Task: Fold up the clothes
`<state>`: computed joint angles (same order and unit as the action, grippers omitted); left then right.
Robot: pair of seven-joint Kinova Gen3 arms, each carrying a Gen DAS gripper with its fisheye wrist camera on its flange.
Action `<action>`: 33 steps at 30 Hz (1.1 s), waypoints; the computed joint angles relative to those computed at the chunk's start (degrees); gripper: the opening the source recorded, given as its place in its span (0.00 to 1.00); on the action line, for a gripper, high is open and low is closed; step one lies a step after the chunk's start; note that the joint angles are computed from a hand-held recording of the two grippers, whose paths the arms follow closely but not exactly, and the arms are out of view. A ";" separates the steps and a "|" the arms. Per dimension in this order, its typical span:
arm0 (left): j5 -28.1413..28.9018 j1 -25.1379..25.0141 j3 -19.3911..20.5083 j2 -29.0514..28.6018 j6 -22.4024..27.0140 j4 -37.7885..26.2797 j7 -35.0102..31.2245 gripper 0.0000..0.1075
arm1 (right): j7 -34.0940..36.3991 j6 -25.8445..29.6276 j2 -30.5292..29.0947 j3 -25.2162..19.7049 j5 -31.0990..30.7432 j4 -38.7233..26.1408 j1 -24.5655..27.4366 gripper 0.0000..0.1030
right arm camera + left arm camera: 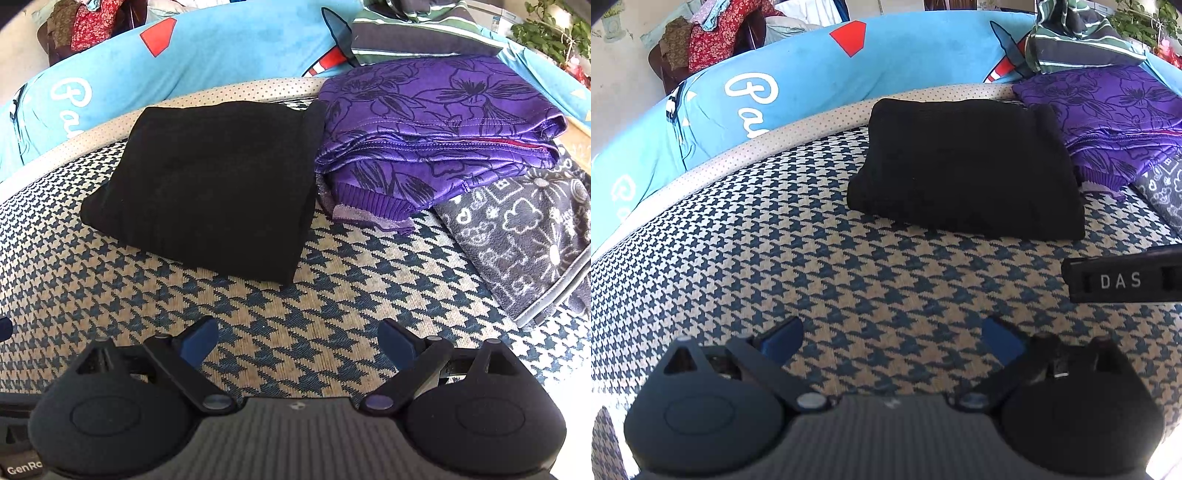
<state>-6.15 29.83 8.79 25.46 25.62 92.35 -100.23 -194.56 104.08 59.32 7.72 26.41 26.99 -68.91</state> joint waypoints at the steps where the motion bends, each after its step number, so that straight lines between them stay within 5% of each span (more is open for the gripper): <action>1: 0.00 0.03 -0.04 0.03 0.10 -0.03 0.04 0.96 | 0.04 0.03 0.02 -0.02 -0.02 -0.06 0.03 0.91; 33: -0.10 0.06 -0.13 0.42 1.85 -0.70 0.84 0.96 | 1.60 0.00 0.35 -0.09 -0.61 -0.94 0.47 0.91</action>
